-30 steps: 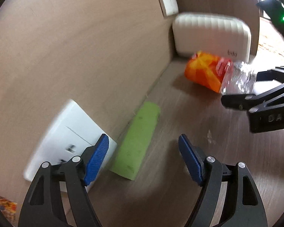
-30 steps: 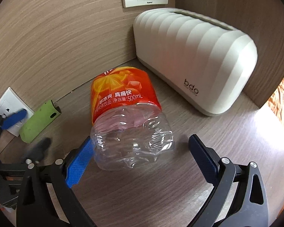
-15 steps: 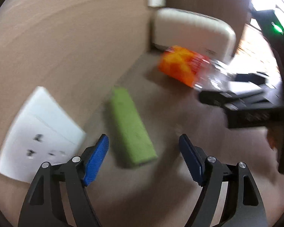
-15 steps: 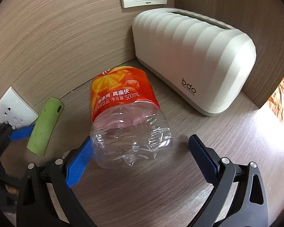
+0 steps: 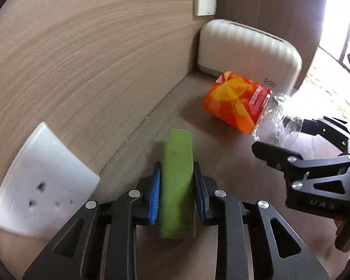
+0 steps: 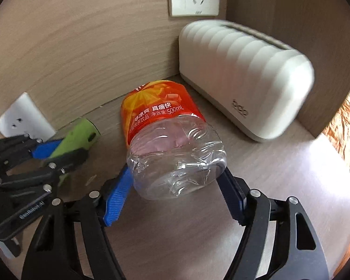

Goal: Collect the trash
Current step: 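Carry the green sponge and plastic bottle to the bin and open both tools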

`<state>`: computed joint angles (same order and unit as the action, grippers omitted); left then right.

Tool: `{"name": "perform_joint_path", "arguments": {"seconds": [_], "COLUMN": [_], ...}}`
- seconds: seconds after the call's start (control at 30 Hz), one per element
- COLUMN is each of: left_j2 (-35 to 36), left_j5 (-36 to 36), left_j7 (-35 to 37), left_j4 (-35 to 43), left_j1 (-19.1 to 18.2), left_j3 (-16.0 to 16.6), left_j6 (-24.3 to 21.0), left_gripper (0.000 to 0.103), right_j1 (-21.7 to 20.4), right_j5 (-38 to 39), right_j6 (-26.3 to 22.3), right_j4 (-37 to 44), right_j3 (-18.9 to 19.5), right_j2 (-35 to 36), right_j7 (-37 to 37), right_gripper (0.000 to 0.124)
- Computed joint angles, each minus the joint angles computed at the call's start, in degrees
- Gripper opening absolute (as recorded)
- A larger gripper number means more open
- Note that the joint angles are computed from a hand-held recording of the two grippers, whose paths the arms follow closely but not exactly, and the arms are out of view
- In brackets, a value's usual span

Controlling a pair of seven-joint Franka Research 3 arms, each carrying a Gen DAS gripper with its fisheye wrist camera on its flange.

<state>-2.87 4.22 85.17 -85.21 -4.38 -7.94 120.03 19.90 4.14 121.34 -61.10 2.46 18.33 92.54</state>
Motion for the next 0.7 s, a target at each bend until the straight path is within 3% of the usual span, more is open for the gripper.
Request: {"name": "perform_joint_path", "arguments": {"seconds": [0.03, 0.17, 0.33, 0.53, 0.7], "left_j2": [1.62, -1.35, -2.51, 1.90, 7.75], "left_j5": [0.84, 3.45, 10.52, 16.50, 17.52], "left_j7": [-0.14, -4.32, -11.11, -14.87, -14.16], "left_j4": [1.49, 1.26, 4.74, 14.58, 22.02], "left_j1": [-0.11, -1.53, -5.40, -12.91, -20.13], "left_j3": [-0.41, -1.68, -5.88, -10.20, -11.88], "left_j6": [1.14, -2.72, -9.26, -16.53, -17.62], "left_gripper": [0.025, 0.025, 0.025, 0.025, 0.025], "right_j1": [-0.27, -1.61, -4.18, -8.73, -13.82], "right_j5": [0.67, 3.05, 5.83, 5.21, 2.02], "right_j6": [0.85, 4.98, 7.18, 5.84, 2.70], "right_j4": [-1.88, -12.76, -25.11, -36.72, -44.80], "right_j3": [0.12, 0.48, 0.22, -1.02, -1.59], "right_j2": [-1.42, -10.05, -21.34, -33.56, -43.48], "right_j7": [-0.22, -1.66, -3.37, -4.03, -0.98], "right_gripper": [0.073, 0.073, 0.073, 0.073, 0.073]}}
